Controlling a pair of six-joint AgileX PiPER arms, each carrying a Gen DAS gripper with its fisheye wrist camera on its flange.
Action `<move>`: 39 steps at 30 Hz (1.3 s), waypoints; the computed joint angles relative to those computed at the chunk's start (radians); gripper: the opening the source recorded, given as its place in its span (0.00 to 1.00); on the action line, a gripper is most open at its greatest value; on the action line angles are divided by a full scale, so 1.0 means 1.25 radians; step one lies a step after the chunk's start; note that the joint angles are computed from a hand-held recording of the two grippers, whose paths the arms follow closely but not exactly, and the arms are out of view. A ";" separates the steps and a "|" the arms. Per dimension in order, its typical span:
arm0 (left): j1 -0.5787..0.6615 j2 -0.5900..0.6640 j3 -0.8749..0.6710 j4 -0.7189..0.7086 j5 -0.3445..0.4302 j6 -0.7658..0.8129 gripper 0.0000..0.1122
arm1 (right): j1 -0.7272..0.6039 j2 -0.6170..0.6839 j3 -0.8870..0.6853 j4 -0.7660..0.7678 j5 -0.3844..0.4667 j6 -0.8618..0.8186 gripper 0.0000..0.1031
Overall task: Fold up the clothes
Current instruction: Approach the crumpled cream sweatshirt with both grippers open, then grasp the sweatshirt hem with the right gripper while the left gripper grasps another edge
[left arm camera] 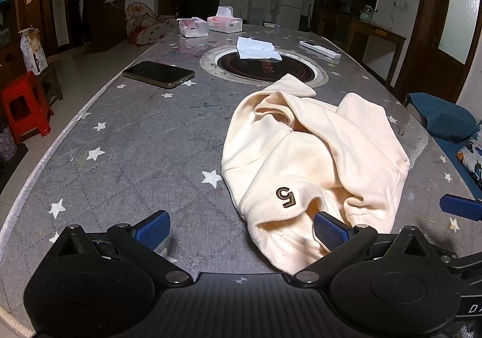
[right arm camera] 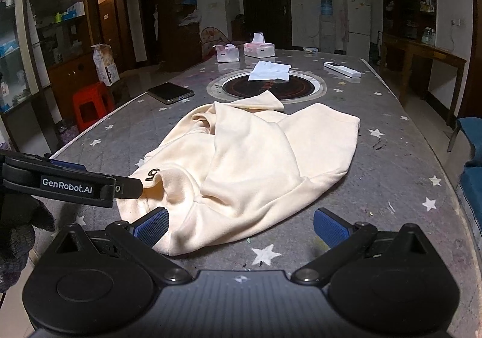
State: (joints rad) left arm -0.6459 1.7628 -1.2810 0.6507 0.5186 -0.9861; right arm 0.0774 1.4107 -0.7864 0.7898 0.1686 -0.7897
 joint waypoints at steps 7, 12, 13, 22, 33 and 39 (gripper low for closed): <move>0.013 0.026 -0.037 -0.021 0.004 0.041 0.92 | 0.001 0.031 -0.034 0.009 0.013 -0.021 1.00; 0.019 0.046 -0.067 -0.036 0.008 0.072 0.92 | -0.005 0.058 -0.064 0.033 0.030 -0.053 1.00; 0.021 0.050 -0.073 -0.041 0.011 0.079 0.92 | -0.005 0.064 -0.071 0.030 0.034 -0.053 1.00; 0.041 0.100 -0.153 -0.073 0.033 0.147 0.92 | -0.006 0.116 -0.128 -0.002 0.032 -0.041 1.00; 0.098 0.180 -0.286 -0.115 0.076 0.233 0.92 | -0.047 0.281 -0.356 -0.013 0.125 -0.039 0.87; 0.129 0.217 -0.347 -0.159 0.089 0.294 0.92 | -0.049 0.402 -0.535 -0.055 0.197 -0.014 0.75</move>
State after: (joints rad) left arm -0.4850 2.0342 -1.7146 0.4525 0.6301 -0.6182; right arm 0.0163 1.9135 -1.4554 0.7209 0.4144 -0.8069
